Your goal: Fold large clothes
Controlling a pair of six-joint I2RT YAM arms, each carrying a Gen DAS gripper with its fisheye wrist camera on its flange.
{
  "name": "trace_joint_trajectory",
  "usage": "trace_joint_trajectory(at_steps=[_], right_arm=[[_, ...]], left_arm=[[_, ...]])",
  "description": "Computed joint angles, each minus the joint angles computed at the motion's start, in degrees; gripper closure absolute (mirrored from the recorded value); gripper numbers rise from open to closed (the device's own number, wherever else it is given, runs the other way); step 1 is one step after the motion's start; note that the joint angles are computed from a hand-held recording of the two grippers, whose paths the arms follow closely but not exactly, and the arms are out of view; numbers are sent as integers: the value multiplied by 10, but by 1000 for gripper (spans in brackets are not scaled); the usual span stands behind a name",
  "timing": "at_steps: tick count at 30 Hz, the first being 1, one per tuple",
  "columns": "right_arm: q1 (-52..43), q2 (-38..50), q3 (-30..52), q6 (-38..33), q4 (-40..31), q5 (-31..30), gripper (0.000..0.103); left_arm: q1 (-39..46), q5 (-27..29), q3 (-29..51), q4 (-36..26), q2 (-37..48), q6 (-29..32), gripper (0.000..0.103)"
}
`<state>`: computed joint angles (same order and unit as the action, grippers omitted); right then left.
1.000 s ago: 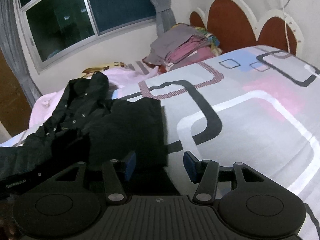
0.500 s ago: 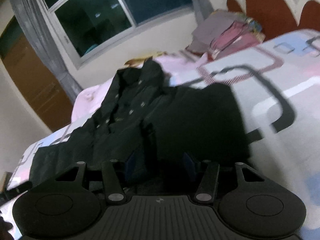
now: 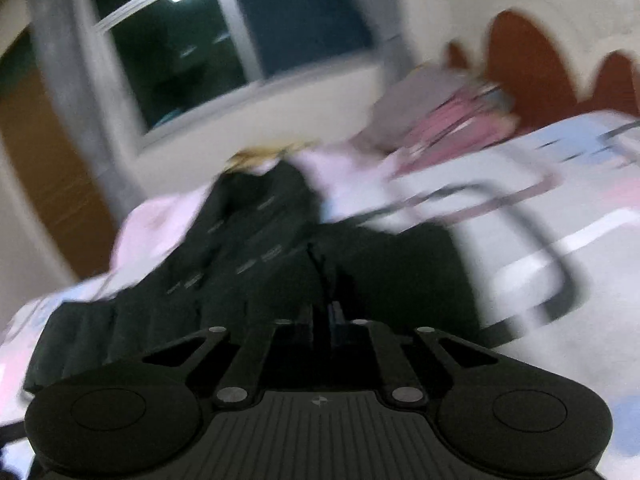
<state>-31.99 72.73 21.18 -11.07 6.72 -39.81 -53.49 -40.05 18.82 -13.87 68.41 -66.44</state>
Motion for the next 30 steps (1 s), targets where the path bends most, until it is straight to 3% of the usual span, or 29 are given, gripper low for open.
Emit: trace_joint_trajectory(at_steps=[3, 5, 13, 15, 18, 20, 23, 24, 25, 28, 30], right_arm=[[-36, 75, 46, -65, -48, -5, 97], [-50, 74, 39, -89, -45, -11, 97], [-6, 66, 4, -47, 61, 46, 97], [2, 86, 4, -46, 90, 75, 103], [2, 153, 49, -62, 55, 102, 103], [-30, 139, 47, -54, 65, 70, 103], [-66, 82, 34, -50, 72, 4, 103], [-58, 72, 38, -60, 66, -10, 103], [-41, 70, 40, -64, 67, -9, 103], [29, 106, 54, -65, 78, 26, 103], [79, 157, 61, -79, 106, 89, 103]], left_arm=[[-3, 2, -13, 31, -10, 3, 66], [-13, -13, -15, 46, -17, 11, 66], [34, 41, -15, 84, 36, 46, 65], [33, 41, -18, 90, 41, 51, 65], [36, 45, -20, 96, 43, 57, 65], [22, 35, -15, 48, -2, 49, 67], [-55, -62, -6, -45, -103, -1, 48], [-55, -82, 3, -49, -113, 8, 45], [-37, -77, 4, -22, -117, 42, 45], [55, 7, 15, 114, -55, 162, 45], [97, 82, 28, 192, 21, 205, 49]])
